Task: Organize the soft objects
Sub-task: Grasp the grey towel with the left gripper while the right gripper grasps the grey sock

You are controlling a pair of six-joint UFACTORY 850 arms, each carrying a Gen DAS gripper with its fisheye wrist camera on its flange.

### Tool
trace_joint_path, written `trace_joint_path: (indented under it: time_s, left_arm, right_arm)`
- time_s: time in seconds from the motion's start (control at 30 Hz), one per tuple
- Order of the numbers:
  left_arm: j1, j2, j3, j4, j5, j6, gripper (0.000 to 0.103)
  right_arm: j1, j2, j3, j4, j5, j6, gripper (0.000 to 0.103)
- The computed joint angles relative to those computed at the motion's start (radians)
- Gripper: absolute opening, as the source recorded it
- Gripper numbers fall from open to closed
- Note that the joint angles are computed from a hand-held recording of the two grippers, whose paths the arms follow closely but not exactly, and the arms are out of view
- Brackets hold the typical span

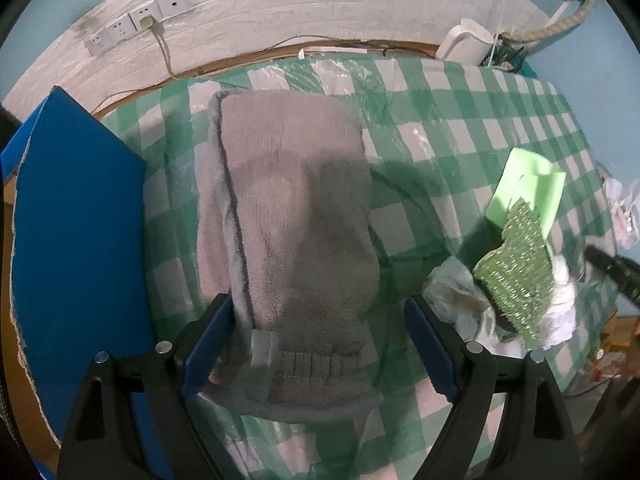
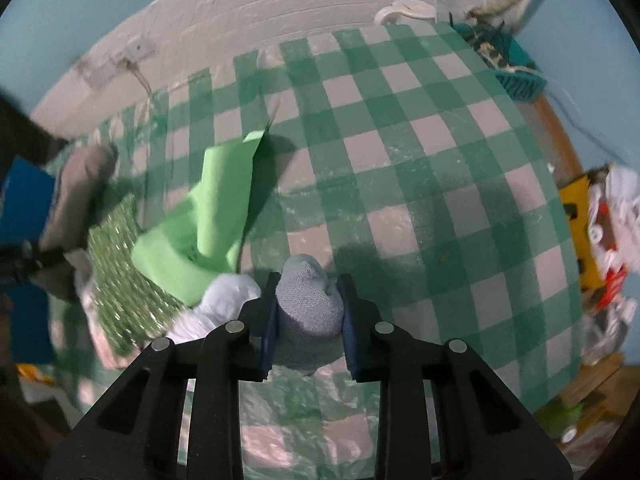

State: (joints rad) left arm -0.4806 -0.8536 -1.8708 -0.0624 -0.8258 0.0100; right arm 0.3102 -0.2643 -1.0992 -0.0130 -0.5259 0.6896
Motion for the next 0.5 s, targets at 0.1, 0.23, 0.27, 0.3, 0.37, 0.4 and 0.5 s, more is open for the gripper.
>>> trace_joint_path:
  time_s: [0.1, 0.23, 0.27, 0.3, 0.37, 0.4, 0.5]
  left_arm:
    - [-0.008, -0.007, -0.005, 0.030, 0.000, -0.014, 0.087]
    - [-0.019, -0.017, -0.011, 0.082, 0.001, -0.037, 0.087]
    - [-0.023, -0.018, -0.011, 0.094, 0.003, -0.040, 0.087]
    - [-0.026, -0.016, -0.006, 0.100, 0.010, -0.040, 0.087]
    - [-0.031, -0.012, 0.005, 0.119, 0.027, -0.045, 0.081]
    - [-0.033, -0.009, 0.012, 0.132, 0.035, -0.051, 0.072]
    - [-0.043, -0.001, 0.028, 0.213, 0.050, -0.092, 0.062]
  right_arm:
    - [-0.002, -0.003, -0.008, 0.009, 0.002, -0.007, 0.025]
    - [0.000, -0.002, -0.011, 0.029, 0.025, -0.027, 0.025]
    - [0.000, -0.001, -0.013, 0.038, 0.031, -0.035, 0.025]
    - [-0.003, -0.003, -0.018, 0.049, 0.036, -0.046, 0.025]
    - [-0.009, 0.001, -0.021, 0.076, 0.049, -0.072, 0.025]
    - [-0.008, -0.002, -0.027, 0.081, 0.052, -0.078, 0.025]
    - [-0.004, -0.002, -0.041, 0.095, 0.056, -0.093, 0.025]
